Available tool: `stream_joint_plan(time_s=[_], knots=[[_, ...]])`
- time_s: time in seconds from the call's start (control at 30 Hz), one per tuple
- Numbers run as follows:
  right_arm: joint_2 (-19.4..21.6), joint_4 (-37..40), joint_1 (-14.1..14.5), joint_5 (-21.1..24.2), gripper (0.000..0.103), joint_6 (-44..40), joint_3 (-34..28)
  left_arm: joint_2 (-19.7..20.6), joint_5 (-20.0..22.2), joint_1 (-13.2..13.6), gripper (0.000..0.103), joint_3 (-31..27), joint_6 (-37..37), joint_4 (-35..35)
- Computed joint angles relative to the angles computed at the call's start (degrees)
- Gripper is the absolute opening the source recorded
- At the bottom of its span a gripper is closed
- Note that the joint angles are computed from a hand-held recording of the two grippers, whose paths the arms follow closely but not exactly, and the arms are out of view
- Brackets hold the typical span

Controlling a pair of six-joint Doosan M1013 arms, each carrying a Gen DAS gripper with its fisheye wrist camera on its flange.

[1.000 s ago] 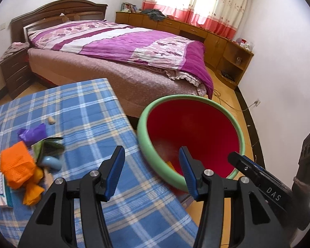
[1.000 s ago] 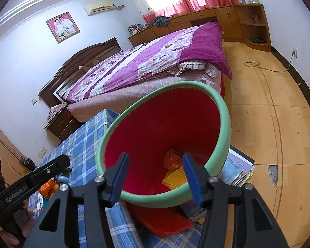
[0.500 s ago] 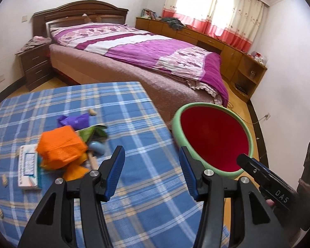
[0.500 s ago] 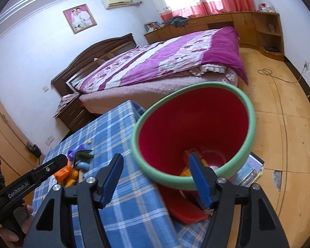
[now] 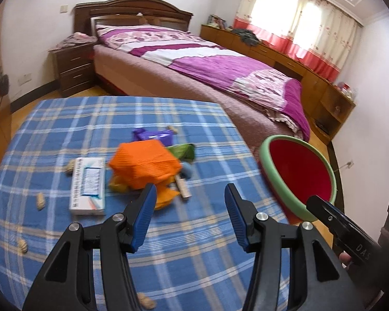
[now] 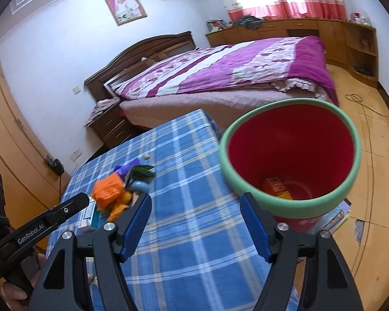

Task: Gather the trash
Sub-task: 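Move both open tools back over the table toward the white medicine box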

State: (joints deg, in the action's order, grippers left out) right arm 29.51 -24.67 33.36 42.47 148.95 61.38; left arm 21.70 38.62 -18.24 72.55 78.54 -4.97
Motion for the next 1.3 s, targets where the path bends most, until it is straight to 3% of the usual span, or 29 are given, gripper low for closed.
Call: stream_joint_plan(time_s=[0.5, 1.3], knots=[[4.5, 6.4, 1.6, 3.1, 0.079, -8.1, -6.5, -0.9, 1.5, 2.9, 0.059, 2.8, -7.6, 7.7], [7.7, 10.1, 1.2, 6.0, 0.085, -9.8, -9.8, 3.0, 6.5, 4.8, 0.069, 0.3, -8.6, 6.5]])
